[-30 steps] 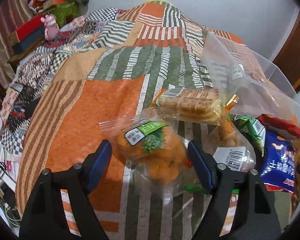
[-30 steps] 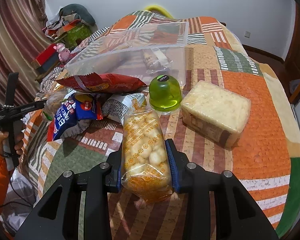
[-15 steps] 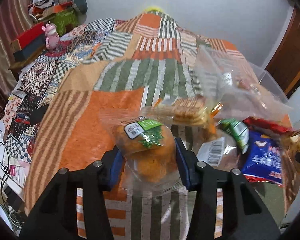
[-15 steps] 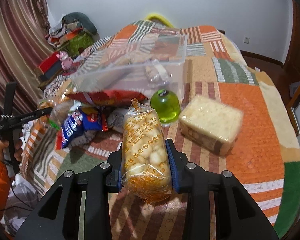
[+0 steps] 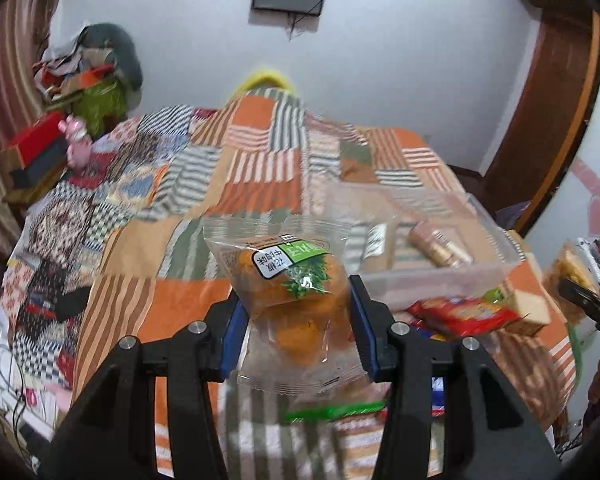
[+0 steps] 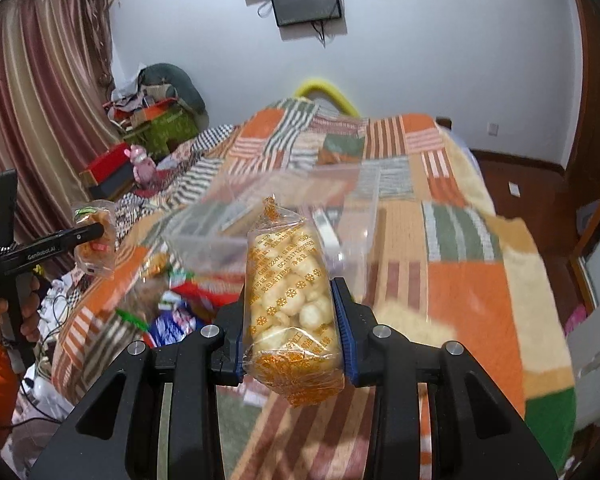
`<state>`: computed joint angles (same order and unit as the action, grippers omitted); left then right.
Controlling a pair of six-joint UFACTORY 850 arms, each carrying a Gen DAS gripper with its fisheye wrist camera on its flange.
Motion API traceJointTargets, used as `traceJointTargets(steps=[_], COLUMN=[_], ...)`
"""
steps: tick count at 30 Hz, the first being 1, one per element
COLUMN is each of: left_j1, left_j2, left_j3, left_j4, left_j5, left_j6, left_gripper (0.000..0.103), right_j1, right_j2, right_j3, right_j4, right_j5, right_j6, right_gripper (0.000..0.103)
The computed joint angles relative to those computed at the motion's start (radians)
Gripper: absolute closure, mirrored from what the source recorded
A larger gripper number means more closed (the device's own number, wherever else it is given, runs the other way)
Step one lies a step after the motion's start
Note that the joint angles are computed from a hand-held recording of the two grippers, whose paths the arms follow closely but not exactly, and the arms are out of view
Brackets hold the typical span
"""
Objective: Organize snacks
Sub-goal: 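Carry both bags over the clear box and open both tools to drop them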
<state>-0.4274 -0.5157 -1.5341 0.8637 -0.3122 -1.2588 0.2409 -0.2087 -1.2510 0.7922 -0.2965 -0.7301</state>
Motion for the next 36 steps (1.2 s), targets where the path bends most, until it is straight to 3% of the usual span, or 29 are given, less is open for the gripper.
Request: traceJointTargets(steps=[10,20,29,36], left_j1=[-0.019,-0.034,-0.041,-0.048], left_j2=[-0.095,-0.236,-0.405,-0.547], left_j3=[-0.172,-0.395,-0.652,-0.881], left_j4=[-0.123,-0.345,-0.509,-0.583], left_j5=[0.02,-0.017,-0.125,-0.236], left_j6=[0.187,0.469,0.681,0.78], left_gripper=[0.056,0.056,0.056,0.056], right_j1=[0.004,0.003,0.006,0.002], right_j2=[-0.065,-0.14,-0.217,-0.297], right_j3=[-0.09,-0.181,-0.265,-0.36], right_j4=[0.057,-0.043,-0.217,-0.322], right_j5=[0.041,0.066,0.051,-0.022], right_j6=[-0.069,0.044,0.227,0.344], right_gripper=[0.071,0.071,0.071,0.071])
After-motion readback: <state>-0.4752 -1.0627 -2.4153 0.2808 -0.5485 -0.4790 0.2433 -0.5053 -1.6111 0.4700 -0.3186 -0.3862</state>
